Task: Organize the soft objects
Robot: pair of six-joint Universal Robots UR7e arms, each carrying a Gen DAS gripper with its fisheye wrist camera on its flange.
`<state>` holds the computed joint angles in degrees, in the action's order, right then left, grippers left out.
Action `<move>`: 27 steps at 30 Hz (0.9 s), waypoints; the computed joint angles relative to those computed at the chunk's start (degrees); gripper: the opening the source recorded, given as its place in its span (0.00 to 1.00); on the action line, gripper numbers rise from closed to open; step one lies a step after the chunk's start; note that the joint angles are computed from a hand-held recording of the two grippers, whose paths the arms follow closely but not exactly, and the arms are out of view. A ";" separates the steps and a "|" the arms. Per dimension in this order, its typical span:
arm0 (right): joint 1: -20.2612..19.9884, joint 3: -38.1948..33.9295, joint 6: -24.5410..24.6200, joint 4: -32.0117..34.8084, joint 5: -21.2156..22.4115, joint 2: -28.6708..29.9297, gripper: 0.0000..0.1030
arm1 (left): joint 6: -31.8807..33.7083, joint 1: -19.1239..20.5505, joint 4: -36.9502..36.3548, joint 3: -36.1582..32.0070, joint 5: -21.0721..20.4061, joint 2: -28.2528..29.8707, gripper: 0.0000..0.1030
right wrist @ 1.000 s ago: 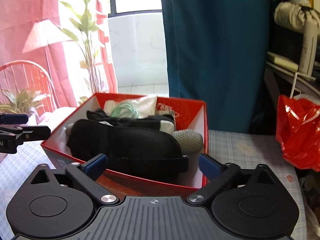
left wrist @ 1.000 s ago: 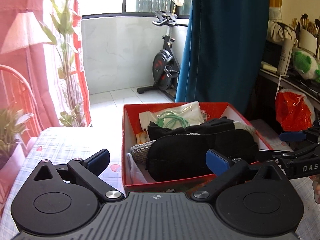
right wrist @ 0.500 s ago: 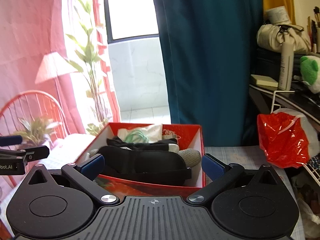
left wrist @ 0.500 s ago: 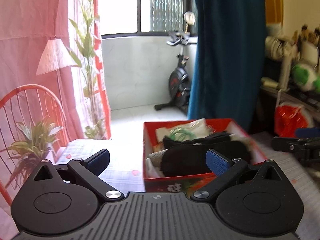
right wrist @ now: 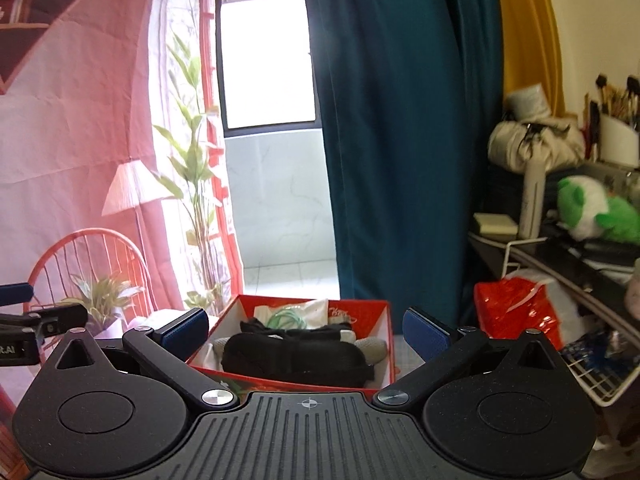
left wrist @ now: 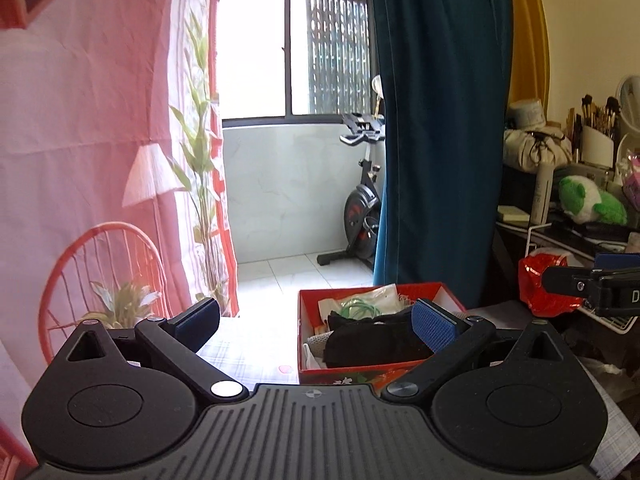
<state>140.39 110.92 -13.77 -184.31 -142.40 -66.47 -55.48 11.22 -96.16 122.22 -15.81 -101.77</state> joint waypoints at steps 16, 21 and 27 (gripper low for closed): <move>6.43 0.48 5.61 4.99 -5.78 -2.29 1.00 | -25.84 -7.89 29.17 -5.94 -2.21 -1.72 1.00; 6.81 0.70 4.99 4.56 -6.91 -2.36 1.00 | -25.47 -7.90 29.47 -5.75 -2.26 -2.18 1.00; 6.73 0.70 4.06 4.12 -6.80 -2.51 1.00 | -27.57 -8.05 31.92 -6.30 -2.08 -2.36 1.00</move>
<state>147.12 111.62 -9.71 -180.19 -149.20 -68.98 -83.05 3.17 -64.24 115.91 -17.88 -104.13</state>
